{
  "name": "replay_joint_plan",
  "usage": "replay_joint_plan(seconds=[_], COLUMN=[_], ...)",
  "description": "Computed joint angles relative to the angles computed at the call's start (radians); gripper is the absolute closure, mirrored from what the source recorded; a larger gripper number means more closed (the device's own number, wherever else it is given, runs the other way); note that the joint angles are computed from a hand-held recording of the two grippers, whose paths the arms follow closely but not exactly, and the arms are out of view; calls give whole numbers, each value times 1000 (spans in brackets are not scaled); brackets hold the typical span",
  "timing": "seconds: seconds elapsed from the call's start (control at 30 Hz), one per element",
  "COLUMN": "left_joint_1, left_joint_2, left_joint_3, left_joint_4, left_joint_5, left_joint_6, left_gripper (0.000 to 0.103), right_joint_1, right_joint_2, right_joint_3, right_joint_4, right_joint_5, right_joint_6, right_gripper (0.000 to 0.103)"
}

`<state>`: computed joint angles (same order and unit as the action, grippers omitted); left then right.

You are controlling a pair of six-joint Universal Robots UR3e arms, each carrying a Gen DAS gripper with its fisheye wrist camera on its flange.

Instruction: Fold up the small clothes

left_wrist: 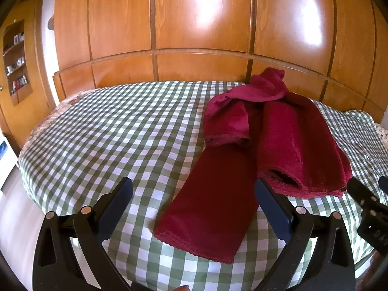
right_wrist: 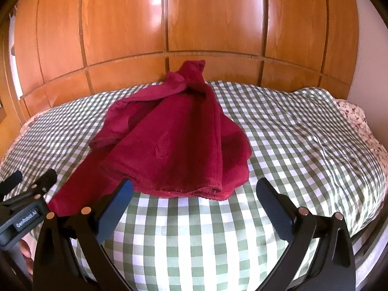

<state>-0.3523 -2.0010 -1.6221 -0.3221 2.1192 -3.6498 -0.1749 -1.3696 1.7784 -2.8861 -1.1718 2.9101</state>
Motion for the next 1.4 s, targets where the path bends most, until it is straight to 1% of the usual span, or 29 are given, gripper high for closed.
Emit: replay_joint_plan(seconds=[0.2, 0.4, 0.63, 0.8, 0.87, 1.07, 1.23, 1.3, 1.4], left_joint_1=[-1, 2, 4, 2, 1, -3, 2, 11, 36], left_joint_2=[-2, 8, 0, -9, -9, -7, 4, 12, 26], left_joint_3=[5, -12, 14, 22, 21, 14, -9, -25, -40], left_joint_4=[-6, 5, -25, -21, -19, -10, -2, 8, 0], left_joint_5=[1, 3, -11, -22, -25, -21, -34, -48, -53], left_joint_6=[-4, 1, -7, -10, -13, -16, -28, -25, -22], left_gripper=[4, 4, 4, 4, 4, 4, 4, 4, 4], right_joint_1=[0, -23, -27, -28, -26, -23, -16, -11, 0], right_joint_2=[-14, -14, -26, -44, -50, -64, -72, -58, -12], right_joint_3=[14, 5, 14, 33, 36, 46, 55, 37, -45], right_joint_4=[-16, 8, 21, 10, 15, 30, 36, 54, 110], right_joint_5=[18, 47, 55, 59, 58, 66, 64, 57, 49], right_joint_6=[-4, -9, -32, -51, -59, -73, -92, -99, -90], right_gripper=[2, 2, 3, 7, 10, 11, 11, 12, 18])
